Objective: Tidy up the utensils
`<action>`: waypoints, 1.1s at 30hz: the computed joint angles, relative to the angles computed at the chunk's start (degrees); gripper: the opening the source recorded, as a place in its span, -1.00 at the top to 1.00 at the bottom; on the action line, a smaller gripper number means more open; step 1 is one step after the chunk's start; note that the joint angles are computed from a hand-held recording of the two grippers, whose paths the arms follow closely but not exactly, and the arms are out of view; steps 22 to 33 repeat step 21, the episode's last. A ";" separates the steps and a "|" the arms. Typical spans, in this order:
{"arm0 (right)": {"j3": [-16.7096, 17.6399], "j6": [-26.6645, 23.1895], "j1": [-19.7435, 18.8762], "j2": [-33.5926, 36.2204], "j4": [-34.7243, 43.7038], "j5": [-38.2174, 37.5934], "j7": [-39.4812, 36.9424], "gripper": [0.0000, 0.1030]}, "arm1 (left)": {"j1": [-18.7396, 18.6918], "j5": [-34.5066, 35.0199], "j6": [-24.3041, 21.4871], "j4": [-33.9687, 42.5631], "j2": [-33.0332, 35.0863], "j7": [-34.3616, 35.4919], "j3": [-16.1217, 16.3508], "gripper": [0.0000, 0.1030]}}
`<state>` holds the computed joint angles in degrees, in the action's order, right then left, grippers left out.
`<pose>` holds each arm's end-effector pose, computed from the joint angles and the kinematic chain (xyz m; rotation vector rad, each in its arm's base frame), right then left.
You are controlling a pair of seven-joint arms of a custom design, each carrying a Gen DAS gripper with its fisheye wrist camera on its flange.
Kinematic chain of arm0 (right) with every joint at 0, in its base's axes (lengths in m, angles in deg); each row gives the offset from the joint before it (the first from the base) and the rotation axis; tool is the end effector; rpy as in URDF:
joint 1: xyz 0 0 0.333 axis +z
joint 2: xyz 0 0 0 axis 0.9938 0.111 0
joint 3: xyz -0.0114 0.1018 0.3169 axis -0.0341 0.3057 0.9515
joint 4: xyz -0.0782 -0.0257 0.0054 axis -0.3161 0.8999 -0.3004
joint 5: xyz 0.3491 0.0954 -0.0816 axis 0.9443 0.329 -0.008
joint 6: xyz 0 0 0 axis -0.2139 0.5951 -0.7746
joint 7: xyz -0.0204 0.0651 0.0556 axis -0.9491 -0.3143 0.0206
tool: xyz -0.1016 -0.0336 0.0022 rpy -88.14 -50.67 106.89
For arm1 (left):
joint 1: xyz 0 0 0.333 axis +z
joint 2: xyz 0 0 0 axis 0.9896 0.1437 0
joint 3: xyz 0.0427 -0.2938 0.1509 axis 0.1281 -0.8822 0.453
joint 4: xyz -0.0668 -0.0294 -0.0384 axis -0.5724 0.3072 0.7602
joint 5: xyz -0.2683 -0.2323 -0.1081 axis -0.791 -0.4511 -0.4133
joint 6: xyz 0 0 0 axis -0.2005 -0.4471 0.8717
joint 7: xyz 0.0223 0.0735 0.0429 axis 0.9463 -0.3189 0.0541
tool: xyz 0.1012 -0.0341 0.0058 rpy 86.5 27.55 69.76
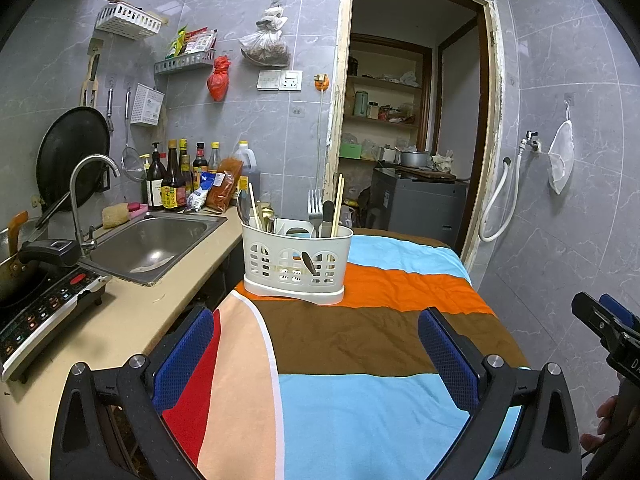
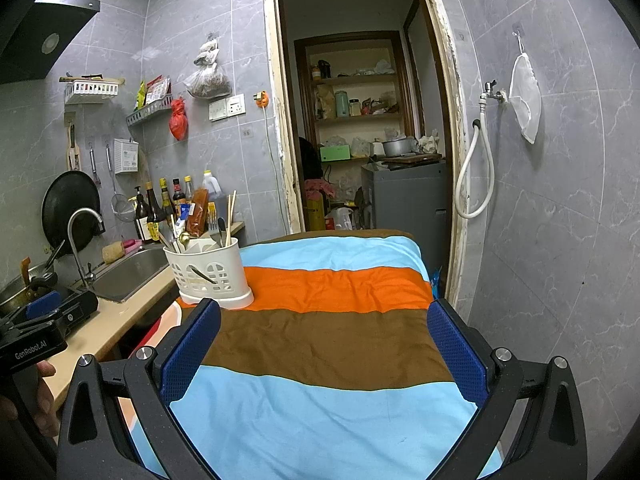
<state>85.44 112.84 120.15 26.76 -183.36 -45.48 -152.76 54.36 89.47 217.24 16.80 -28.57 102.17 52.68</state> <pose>0.4896 0.3844 0.5854 -1.0354 1.8182 -1.2479 0.6297 -0.4233 0.5942 -1.3126 1.8038 -1.2953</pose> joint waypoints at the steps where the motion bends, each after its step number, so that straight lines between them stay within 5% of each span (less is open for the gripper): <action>1: 0.12 -0.26 0.18 0.04 0.02 0.06 0.11 -0.97 | 0.02 -0.14 -0.22 0.06 0.01 0.07 -0.09 -0.99; 33: 0.01 -0.09 0.28 0.25 0.24 0.22 0.06 -0.97 | -0.67 1.41 0.73 0.09 0.32 -2.49 0.89 -0.99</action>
